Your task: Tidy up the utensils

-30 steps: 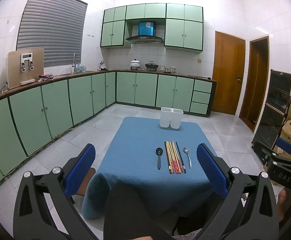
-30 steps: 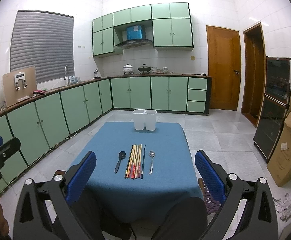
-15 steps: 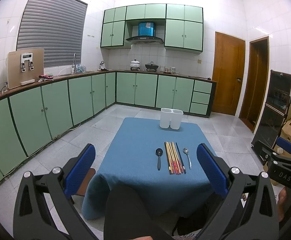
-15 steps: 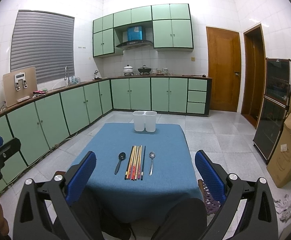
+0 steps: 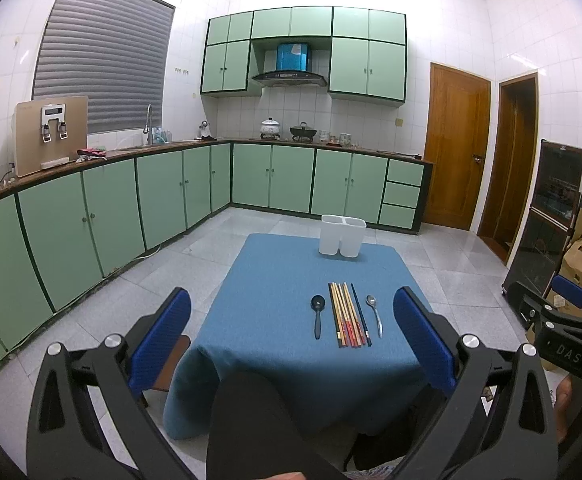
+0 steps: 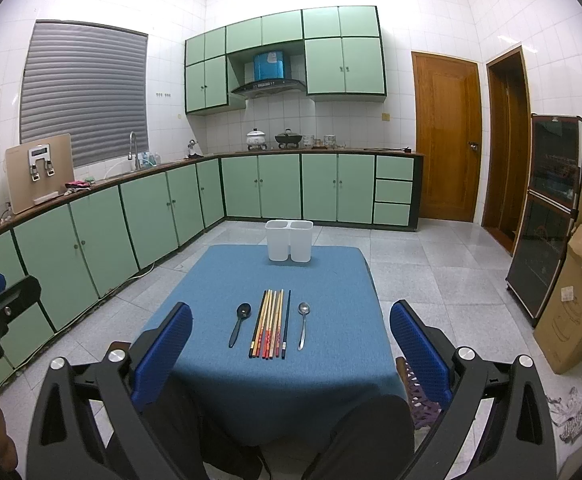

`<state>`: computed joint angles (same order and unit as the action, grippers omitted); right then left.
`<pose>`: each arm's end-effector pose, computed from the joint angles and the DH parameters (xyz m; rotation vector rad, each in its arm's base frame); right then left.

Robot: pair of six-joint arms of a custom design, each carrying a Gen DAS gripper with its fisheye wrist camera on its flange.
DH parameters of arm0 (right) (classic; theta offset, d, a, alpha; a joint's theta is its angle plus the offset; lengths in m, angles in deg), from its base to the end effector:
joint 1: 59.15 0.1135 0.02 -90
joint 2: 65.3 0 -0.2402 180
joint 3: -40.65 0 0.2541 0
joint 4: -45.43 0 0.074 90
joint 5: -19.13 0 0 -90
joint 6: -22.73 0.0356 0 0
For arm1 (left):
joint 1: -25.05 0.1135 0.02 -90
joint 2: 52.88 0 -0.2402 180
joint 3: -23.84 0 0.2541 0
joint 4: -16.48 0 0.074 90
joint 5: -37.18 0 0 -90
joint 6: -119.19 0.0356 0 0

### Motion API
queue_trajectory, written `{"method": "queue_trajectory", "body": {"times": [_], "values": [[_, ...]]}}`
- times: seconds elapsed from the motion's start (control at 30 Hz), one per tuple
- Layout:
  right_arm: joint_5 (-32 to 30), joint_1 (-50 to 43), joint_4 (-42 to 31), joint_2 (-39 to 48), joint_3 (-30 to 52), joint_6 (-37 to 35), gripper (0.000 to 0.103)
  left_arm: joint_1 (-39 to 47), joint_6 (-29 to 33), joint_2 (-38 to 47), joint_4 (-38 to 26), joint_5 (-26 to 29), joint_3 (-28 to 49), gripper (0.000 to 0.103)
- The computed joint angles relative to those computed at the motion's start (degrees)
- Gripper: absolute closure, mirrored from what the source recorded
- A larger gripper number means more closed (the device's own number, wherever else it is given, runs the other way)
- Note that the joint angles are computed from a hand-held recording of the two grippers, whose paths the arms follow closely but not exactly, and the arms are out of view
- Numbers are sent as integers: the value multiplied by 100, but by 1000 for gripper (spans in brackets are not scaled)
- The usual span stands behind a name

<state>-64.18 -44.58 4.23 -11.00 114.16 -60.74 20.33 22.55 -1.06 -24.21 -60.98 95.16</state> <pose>0.2151 0.0516 0.3512 -0.0601 1.9531 0.1290 0.2126 -0.0125 0.3476 -0.1269 1.9326 0.0062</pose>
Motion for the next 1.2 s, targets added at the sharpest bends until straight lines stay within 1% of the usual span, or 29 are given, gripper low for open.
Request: {"method": "queue_trajectory", "body": {"times": [0.27, 0.63, 0.87, 1.0, 1.2], "values": [[-83, -73, 10, 19, -8, -21, 6, -23, 34, -8, 58, -76, -48, 5], [-99, -114, -37, 41, 49, -39, 6, -18, 9, -45, 107, -24, -155, 5], [-63, -95, -14, 181, 78, 0, 6, 118, 58, 79, 146, 128, -156, 5], [-115, -147, 18, 333, 122, -2, 6, 38, 101, 161, 206, 21, -168, 5], [-191, -253, 11, 520, 202, -4, 6, 41, 118, 385, 281, 95, -183, 5]]}}
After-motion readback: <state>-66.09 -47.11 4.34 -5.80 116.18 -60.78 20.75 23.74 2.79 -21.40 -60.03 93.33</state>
